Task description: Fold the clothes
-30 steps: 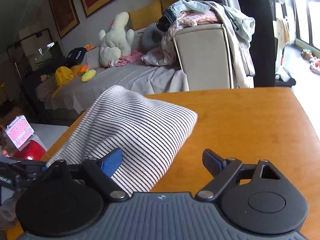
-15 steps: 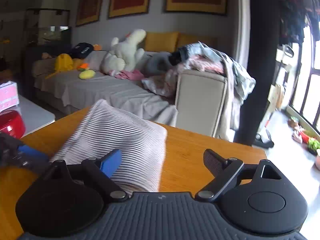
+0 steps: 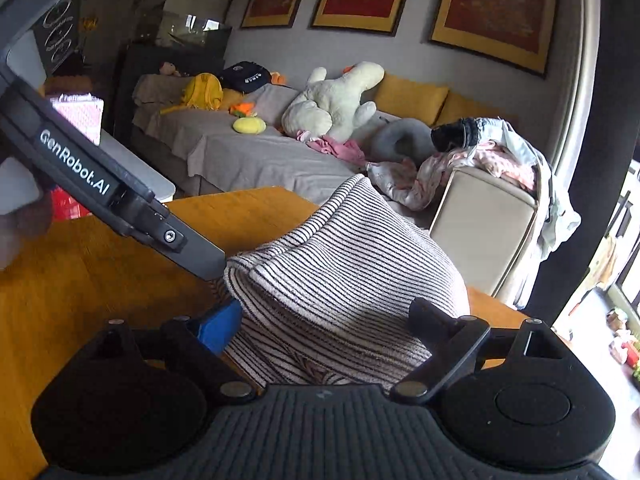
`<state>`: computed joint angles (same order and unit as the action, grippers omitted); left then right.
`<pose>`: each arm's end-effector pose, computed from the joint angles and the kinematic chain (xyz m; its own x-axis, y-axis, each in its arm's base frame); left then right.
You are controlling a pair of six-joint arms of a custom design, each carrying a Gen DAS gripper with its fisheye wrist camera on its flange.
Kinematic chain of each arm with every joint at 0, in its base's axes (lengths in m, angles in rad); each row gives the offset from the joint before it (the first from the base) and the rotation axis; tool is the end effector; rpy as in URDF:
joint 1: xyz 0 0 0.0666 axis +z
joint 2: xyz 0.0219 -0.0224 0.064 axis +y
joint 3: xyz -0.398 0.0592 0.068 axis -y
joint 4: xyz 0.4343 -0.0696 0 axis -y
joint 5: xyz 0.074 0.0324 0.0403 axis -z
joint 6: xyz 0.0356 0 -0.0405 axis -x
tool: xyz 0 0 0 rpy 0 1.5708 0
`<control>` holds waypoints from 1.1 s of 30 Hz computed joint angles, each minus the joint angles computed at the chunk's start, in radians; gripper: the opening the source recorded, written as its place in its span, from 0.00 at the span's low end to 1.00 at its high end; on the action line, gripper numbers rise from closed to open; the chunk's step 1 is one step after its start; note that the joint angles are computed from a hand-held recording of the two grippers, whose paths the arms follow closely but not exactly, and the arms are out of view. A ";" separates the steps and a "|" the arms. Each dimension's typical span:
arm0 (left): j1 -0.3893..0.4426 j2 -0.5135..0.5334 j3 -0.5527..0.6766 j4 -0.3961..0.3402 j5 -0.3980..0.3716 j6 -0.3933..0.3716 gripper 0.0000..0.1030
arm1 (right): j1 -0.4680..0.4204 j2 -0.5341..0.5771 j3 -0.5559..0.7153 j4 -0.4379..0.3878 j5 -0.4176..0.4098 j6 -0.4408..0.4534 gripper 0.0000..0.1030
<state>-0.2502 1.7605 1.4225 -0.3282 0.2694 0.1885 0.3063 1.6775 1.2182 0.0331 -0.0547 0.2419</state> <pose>0.6355 -0.1726 0.2975 -0.6709 -0.0150 -0.7414 0.3214 0.8952 -0.3089 0.5915 0.1887 0.2811 -0.2992 -0.3455 -0.8894 -0.4328 0.8799 -0.1962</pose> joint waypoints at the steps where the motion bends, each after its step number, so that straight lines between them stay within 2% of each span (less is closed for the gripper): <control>1: 0.001 -0.002 -0.001 0.007 0.002 -0.003 0.71 | -0.016 -0.014 -0.004 -0.011 -0.032 -0.046 0.89; 4: 0.006 0.000 0.009 0.023 0.030 0.005 0.72 | -0.078 -0.044 -0.001 -0.048 -0.134 -0.246 0.94; 7: 0.008 0.030 0.052 0.029 0.079 0.035 0.76 | -0.136 -0.022 0.028 -0.080 -0.184 -0.436 0.95; 10: 0.005 0.086 0.125 0.013 0.139 0.079 0.85 | -0.160 0.023 0.060 -0.105 -0.183 -0.533 0.95; 12: 0.001 0.138 0.188 -0.039 0.159 0.089 0.86 | -0.169 0.064 0.083 -0.127 -0.216 -0.590 0.95; 15: -0.002 0.203 0.257 -0.107 0.168 0.093 0.85 | -0.175 0.101 0.087 -0.099 -0.279 -0.648 0.95; 16: -0.001 0.218 0.268 -0.116 0.179 0.102 0.85 | -0.176 0.111 0.096 -0.102 -0.303 -0.642 0.90; 17: 0.001 0.234 0.279 -0.125 0.191 0.110 0.86 | -0.177 0.119 0.109 -0.117 -0.325 -0.625 0.79; 18: 0.002 0.238 0.278 -0.118 0.198 0.112 0.86 | -0.177 0.127 0.123 -0.134 -0.344 -0.608 0.77; 23: 0.005 0.225 0.251 -0.103 0.211 0.087 0.80 | -0.191 0.123 0.124 -0.169 -0.399 -0.550 0.72; 33: -0.042 0.130 0.111 -0.070 0.230 0.058 0.78 | -0.243 0.013 0.019 -0.244 -0.473 -0.406 0.73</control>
